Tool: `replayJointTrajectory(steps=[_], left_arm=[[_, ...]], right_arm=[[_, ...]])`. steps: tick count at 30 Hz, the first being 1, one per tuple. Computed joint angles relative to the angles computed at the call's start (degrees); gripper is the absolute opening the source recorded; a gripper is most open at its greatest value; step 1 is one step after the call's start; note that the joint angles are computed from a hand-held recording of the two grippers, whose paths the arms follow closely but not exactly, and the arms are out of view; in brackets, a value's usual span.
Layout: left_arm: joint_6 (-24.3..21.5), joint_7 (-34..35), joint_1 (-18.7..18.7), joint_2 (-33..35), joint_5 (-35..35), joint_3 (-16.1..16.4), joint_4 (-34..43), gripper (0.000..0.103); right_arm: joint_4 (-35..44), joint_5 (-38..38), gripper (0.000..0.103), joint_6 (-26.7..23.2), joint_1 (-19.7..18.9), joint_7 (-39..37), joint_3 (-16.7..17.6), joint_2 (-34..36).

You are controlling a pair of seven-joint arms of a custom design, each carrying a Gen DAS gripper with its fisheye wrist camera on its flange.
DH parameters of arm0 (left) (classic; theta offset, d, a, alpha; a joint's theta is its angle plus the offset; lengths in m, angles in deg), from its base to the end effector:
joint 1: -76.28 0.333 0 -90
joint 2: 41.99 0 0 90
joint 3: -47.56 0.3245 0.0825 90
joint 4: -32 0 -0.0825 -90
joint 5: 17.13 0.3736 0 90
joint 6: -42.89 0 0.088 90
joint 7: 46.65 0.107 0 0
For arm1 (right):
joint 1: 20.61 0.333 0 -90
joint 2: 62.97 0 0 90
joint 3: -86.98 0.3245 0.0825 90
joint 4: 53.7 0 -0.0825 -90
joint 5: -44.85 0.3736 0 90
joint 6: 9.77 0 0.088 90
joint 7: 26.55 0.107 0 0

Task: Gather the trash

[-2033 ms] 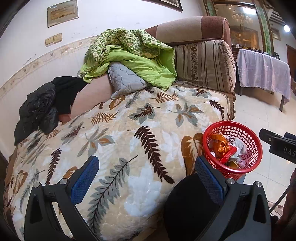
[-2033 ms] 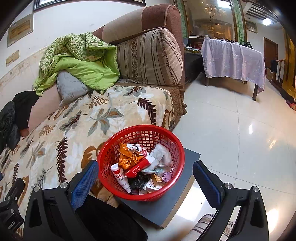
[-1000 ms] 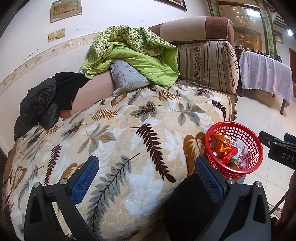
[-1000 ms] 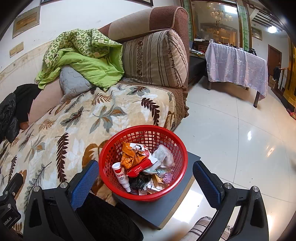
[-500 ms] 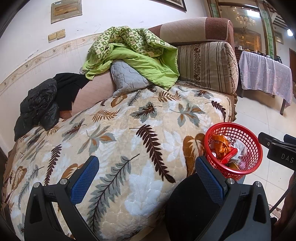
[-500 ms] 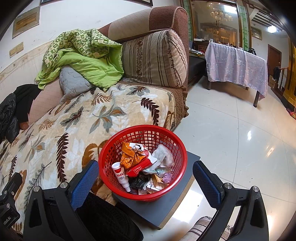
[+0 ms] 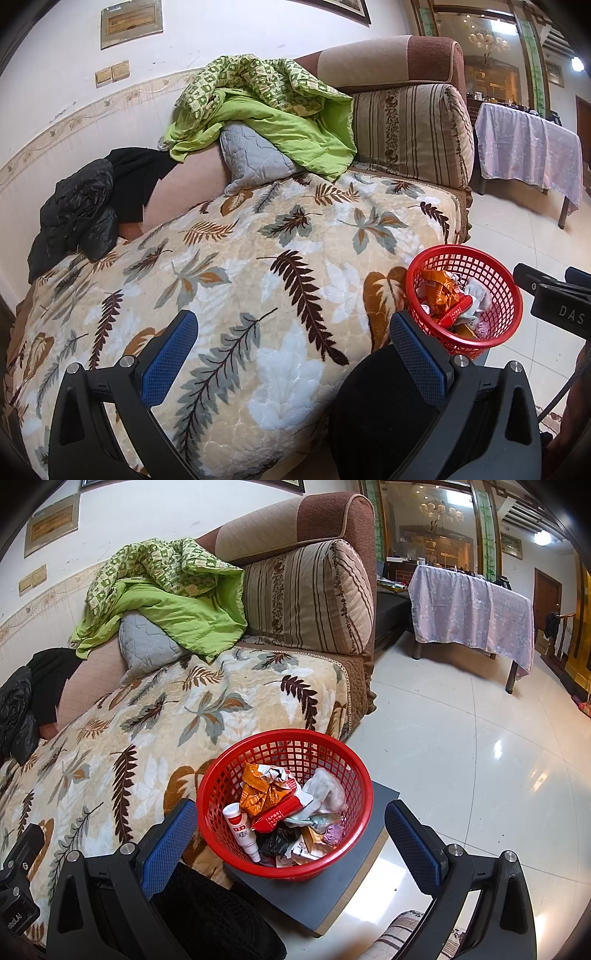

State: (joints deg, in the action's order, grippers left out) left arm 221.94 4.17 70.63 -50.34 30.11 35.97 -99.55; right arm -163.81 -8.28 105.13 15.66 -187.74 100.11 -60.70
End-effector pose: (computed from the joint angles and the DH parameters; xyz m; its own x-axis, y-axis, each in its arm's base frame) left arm 0.4726 -0.2174 0.5167 -0.3556 -0.9222 -0.1517 -0.4824 0.3202 -0.8153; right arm 0.4111 0.4033 0.5073 -0.5456 -0.8271 -0.1349 -0.5096 0.4552 -0.7301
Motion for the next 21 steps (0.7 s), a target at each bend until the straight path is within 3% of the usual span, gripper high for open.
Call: replayJointTrajectory(steps=[16, 21], left_arm=[[-0.02, 0.03, -0.1, -0.06, -0.21, -0.04, -0.01, 0.103], [-0.22, 2.53, -1.72, 0.11, -3.66, 0.97, 0.0, 0.103]], right_arm=[[-0.03, -0.07, 0.102, 0.13, -0.02, -0.05, -0.06, 0.06], [0.13, 0.0, 0.102, 0.0, 0.06, -0.26, -0.03, 0.13]])
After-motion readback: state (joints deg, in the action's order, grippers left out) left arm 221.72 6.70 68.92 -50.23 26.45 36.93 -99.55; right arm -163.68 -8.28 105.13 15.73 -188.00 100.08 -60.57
